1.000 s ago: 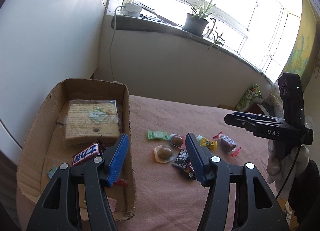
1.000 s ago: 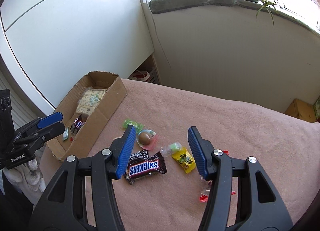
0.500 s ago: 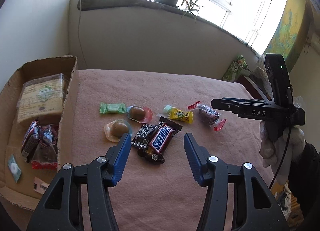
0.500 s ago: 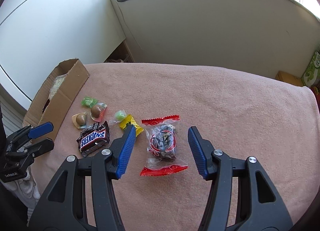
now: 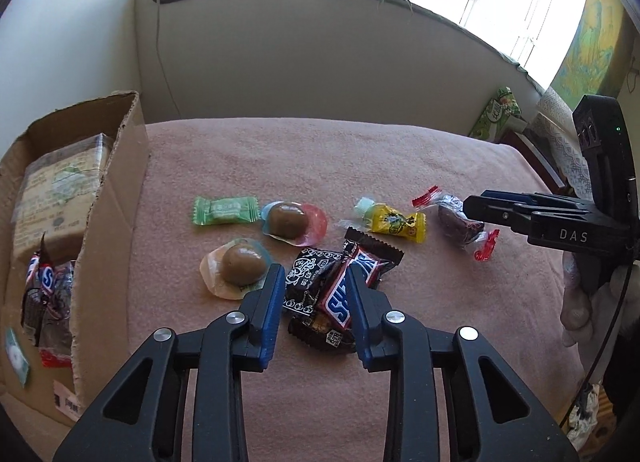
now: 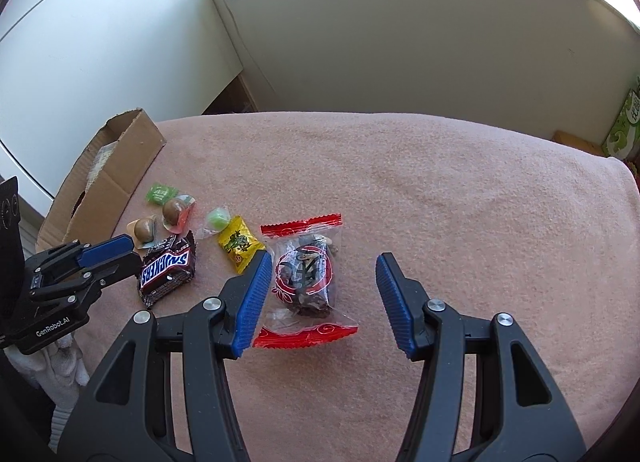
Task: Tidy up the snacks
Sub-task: 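Grasp the black printed packet with the left tool while the right tool grasps the red-edged clear candy bag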
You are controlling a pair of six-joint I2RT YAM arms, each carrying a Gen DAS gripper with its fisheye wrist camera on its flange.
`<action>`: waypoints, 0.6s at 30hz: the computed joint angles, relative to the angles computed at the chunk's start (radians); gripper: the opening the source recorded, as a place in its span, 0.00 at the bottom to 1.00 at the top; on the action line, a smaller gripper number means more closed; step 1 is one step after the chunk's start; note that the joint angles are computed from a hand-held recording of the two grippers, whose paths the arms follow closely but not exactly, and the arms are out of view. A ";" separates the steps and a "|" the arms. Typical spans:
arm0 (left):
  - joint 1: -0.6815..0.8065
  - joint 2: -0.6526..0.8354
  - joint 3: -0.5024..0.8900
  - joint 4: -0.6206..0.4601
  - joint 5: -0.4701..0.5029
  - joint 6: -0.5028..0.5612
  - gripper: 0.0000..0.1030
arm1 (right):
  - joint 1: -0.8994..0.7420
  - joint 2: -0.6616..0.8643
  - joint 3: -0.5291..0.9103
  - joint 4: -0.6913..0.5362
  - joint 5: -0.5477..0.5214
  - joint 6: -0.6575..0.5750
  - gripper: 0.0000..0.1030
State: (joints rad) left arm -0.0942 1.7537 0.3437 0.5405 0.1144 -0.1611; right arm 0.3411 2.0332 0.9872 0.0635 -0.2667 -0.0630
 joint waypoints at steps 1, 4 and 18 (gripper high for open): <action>-0.006 0.016 0.010 0.002 -0.009 0.001 0.27 | 0.001 0.002 0.002 -0.001 0.000 -0.001 0.55; -0.024 0.047 0.036 -0.001 -0.042 0.008 0.27 | 0.008 0.011 0.012 -0.005 0.003 -0.004 0.55; -0.008 0.087 0.046 -0.020 -0.053 0.100 0.24 | 0.044 0.066 0.055 -0.027 0.040 -0.030 0.55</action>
State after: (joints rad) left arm -0.1024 1.8407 0.3900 0.5209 0.0613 -0.0613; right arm 0.3848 2.0997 1.0419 0.0361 -0.2269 -0.0934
